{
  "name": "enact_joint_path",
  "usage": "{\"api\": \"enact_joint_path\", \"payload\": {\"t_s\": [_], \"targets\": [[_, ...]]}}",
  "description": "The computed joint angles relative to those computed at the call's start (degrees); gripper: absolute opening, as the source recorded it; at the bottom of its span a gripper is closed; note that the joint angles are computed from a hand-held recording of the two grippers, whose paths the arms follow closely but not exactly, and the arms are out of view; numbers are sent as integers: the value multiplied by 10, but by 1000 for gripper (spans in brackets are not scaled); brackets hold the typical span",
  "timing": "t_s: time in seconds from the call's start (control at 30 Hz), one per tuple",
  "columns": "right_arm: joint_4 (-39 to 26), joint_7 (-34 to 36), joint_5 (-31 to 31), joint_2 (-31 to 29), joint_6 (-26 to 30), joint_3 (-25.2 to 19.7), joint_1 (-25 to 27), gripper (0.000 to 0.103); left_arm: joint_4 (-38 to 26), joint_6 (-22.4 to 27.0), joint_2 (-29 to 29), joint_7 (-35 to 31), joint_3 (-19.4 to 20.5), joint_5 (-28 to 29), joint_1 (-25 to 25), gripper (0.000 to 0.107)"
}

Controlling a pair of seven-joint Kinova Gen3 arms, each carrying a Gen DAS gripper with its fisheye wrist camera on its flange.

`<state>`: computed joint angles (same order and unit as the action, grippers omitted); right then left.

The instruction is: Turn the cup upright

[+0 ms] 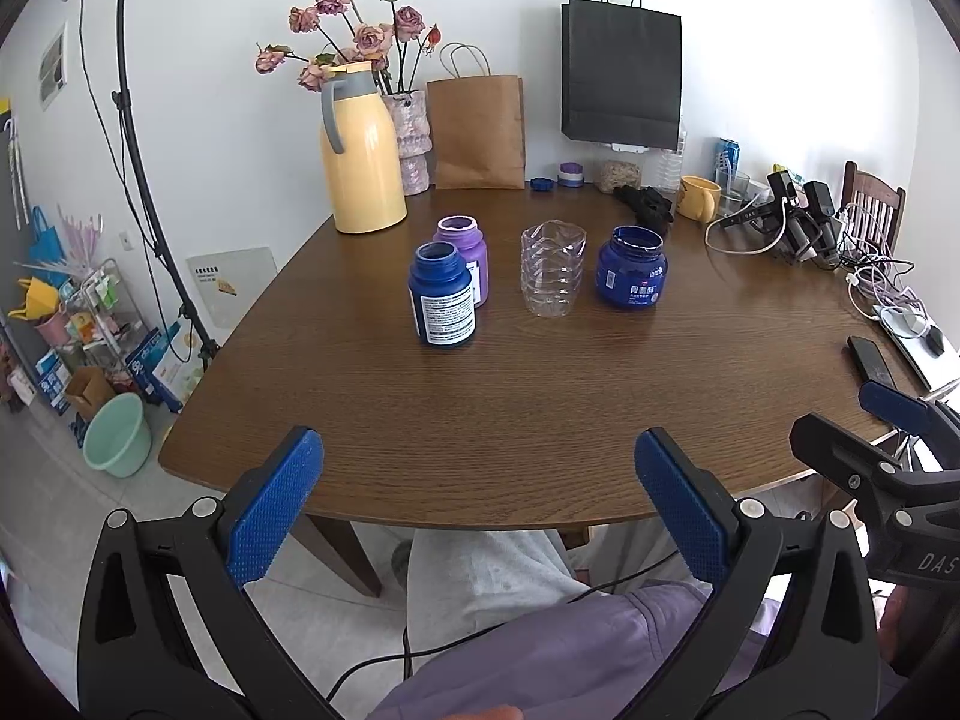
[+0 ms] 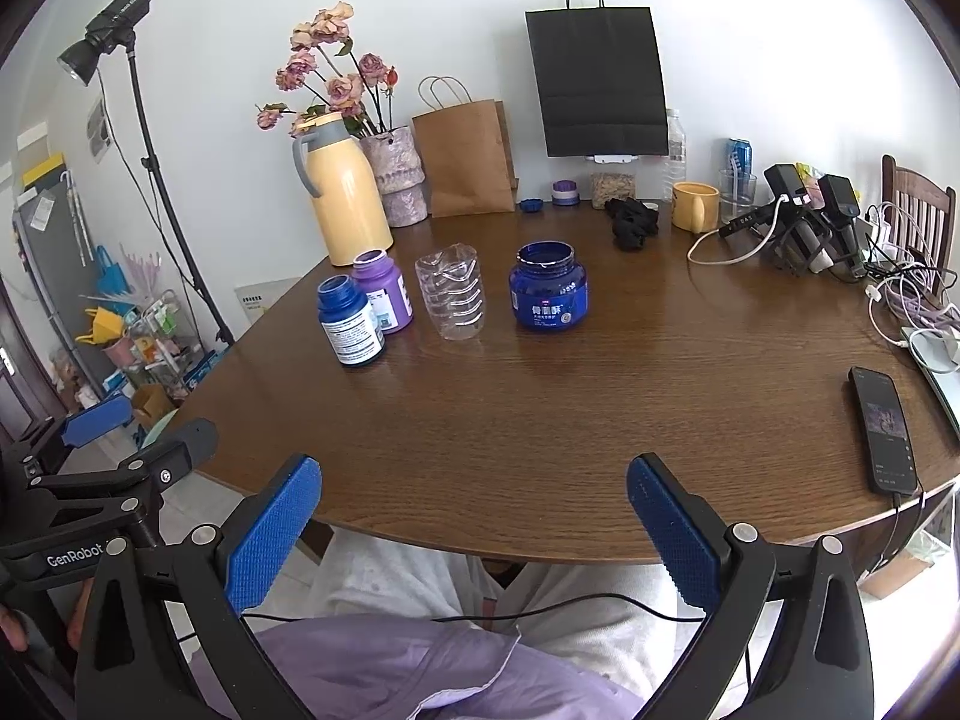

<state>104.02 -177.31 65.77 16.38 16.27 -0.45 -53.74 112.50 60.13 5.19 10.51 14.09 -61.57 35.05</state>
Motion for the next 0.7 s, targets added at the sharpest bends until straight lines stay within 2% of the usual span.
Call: {"api": "enact_joint_path", "payload": {"t_s": [0.7], "targets": [[0, -6, 4, -1, 0, -4, 3, 103, -4, 7, 2, 1, 0, 1, 3, 103]]}}
